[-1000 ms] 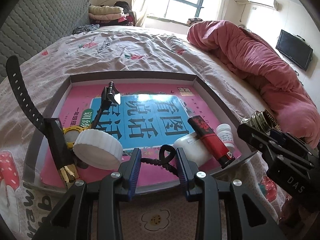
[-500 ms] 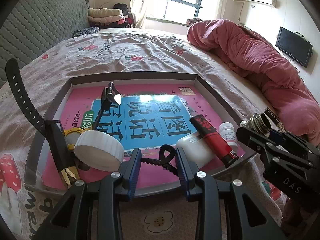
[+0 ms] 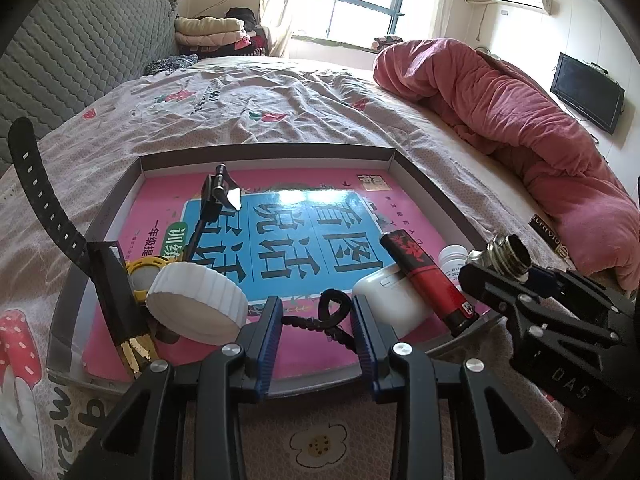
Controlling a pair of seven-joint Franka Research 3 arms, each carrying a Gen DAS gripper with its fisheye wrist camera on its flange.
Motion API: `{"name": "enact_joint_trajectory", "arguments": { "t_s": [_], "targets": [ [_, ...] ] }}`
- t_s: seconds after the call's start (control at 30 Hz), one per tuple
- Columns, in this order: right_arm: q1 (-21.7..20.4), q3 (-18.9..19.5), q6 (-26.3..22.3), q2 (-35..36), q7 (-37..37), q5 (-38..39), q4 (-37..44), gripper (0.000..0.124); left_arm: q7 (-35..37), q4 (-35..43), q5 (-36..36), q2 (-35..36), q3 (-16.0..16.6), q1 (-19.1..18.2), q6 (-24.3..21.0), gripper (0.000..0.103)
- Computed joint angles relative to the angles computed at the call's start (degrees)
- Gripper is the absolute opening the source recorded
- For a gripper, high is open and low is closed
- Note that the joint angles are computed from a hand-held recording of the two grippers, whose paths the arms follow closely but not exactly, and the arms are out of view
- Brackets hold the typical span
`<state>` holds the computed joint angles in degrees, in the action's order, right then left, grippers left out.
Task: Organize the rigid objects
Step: 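Lower the fitting into the box with the right tool while the left tool lowers the hair clip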
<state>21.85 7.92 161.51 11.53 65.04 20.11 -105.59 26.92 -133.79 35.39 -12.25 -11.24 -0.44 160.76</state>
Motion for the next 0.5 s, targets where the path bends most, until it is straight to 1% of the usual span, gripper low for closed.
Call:
{"name": "enact_joint_trajectory", "arguments": {
  "t_s": [0.17,0.37,0.5],
  "targets": [
    [-0.06,0.07,-0.35,0.09,-0.66,0.13,-0.17,0.045,0.25,0.04,-0.21,0.02,0.09,-0.10,-0.07,0.035],
    [-0.39,0.51,-0.42,-0.10,-1.59,2.01,-0.50,0.045,0.58,0.10,-0.42,0.05,0.17,-0.19,-0.04,0.036],
    [0.45,0.05,-0.40,-0.29,-1.28,-0.22,-0.95,0.045,0.65,0.13,-0.49,0.10,0.14,-0.15,-0.04,0.035]
  ]
}}
